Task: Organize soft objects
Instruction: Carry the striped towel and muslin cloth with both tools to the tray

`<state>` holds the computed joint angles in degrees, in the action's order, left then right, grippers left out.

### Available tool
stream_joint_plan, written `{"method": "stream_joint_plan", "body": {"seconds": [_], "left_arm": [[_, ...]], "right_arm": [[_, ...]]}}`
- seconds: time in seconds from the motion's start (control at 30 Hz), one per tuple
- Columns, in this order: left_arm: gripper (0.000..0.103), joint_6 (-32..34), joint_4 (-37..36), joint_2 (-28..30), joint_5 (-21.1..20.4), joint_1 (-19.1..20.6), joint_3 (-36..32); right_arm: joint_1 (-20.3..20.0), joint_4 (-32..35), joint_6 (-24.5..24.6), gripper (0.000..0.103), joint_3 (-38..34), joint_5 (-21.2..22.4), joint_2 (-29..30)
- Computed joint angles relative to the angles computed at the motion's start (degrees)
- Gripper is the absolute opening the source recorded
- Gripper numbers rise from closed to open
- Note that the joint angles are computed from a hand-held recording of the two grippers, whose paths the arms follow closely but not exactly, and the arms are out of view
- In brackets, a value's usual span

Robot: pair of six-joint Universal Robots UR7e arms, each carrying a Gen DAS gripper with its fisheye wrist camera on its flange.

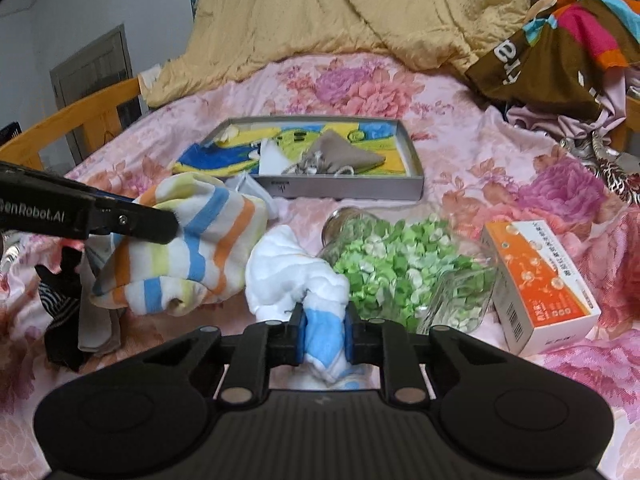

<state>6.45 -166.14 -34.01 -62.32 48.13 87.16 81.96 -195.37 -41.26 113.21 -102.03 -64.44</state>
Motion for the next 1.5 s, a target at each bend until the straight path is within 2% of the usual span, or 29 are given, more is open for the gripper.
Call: {"method": "stream_joint_plan", "body": {"seconds": [0.1, 0.23, 0.57, 0.73, 0.9, 1.13, 1.5], "left_arm": [[0.021, -3.1, 0.0, -0.4, -1.5, 0.1, -0.2], [0.021, -5.4, -1.0, -0.2, -2.0, 0.0, -0.7], [0.021, -3.5, -5.0, 3.1, -1.8, -0.6, -5.0], [0.021, -2.8, -6.3, 6.1, -1.5, 0.0, -9.7], [0.021, -1.7, -6.9, 10.3, -1.5, 1.0, -16.6], [0.021, 0.9, -5.5, 17.4, -1.5, 2.6, -29.0], [0.021, 3.8, -0.8, 29.8, -1.0, 5.5, -51.3]], "right_arm": [[-0.2, -1.9, 0.0, 0.019, 0.6, 1.6, -0.5], [-0.2, -4.4, 0.2, 0.019, 0.1, 1.0, -0.1], [-1.1, -6.6, 0.7, 0.019, -2.6, 4.3, 0.9], [-1.5, -6.8, 1.4, 0.019, -6.4, 6.3, 2.7], [-1.9, -5.2, 2.3, 0.019, -11.2, 8.3, 4.8], [-1.6, -2.8, 1.1, 0.019, -22.7, 11.5, 10.8], [-1.4, 4.2, 3.1, 0.02, -39.2, 13.1, 19.6]]}}
